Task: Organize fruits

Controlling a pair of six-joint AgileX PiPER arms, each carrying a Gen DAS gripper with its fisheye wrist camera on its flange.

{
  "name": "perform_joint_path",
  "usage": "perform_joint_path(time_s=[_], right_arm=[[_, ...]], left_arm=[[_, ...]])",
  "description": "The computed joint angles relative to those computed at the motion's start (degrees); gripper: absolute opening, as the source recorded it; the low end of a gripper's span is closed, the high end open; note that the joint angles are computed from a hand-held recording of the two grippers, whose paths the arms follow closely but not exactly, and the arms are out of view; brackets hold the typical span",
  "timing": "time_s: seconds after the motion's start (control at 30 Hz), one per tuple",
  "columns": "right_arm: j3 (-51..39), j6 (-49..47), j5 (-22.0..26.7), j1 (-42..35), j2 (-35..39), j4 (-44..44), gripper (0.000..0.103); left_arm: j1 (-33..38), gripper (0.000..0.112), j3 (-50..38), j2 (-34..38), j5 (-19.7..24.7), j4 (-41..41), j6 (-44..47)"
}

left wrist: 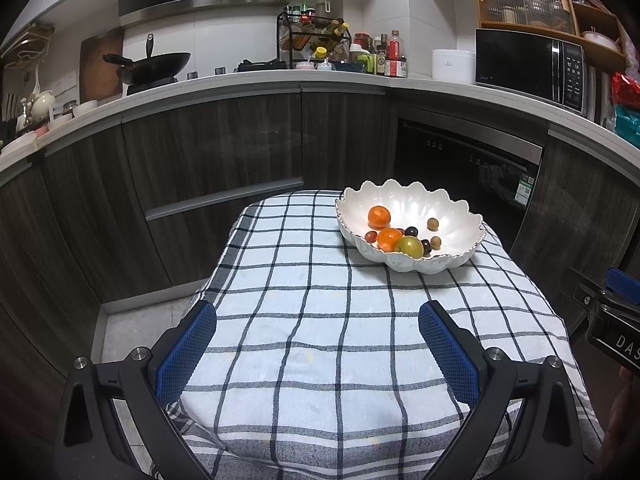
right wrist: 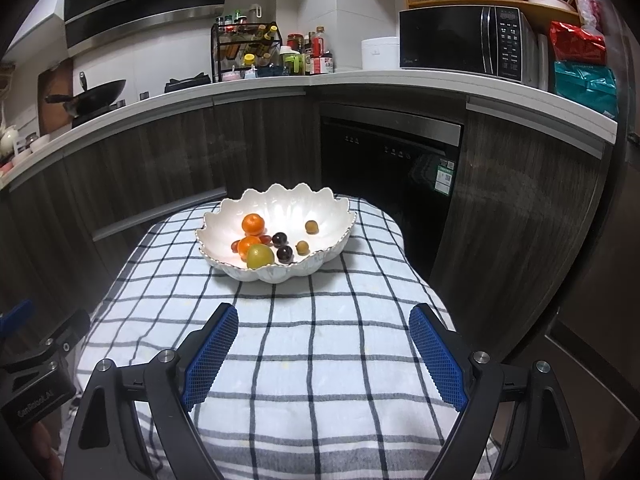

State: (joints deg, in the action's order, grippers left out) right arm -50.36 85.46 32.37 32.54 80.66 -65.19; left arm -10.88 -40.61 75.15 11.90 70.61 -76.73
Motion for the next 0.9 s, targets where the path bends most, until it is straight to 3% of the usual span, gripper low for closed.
perform_joint_path(time_s=[0.43, 0.63, 0.9], right_arm=[[-0.1, 0.1, 0.0, 0.0, 0.3, 0.3, 0.088], [-0.1, 0.1, 0.1, 0.1, 0.3, 0.4, 0.088], [-0.3, -0.5, -0.1, -0.1, 0.7, 0.9, 0.088]], left_arm=[[0.3, 0.103, 0.1, -0.3, -0.6, -2.9, 3.1], [0.7, 0.103, -0.4, 0.2, -1.4, -8.8, 8.9], [0.7, 0.103, -0.5, 0.3, -1.3, -8.4, 8.4]])
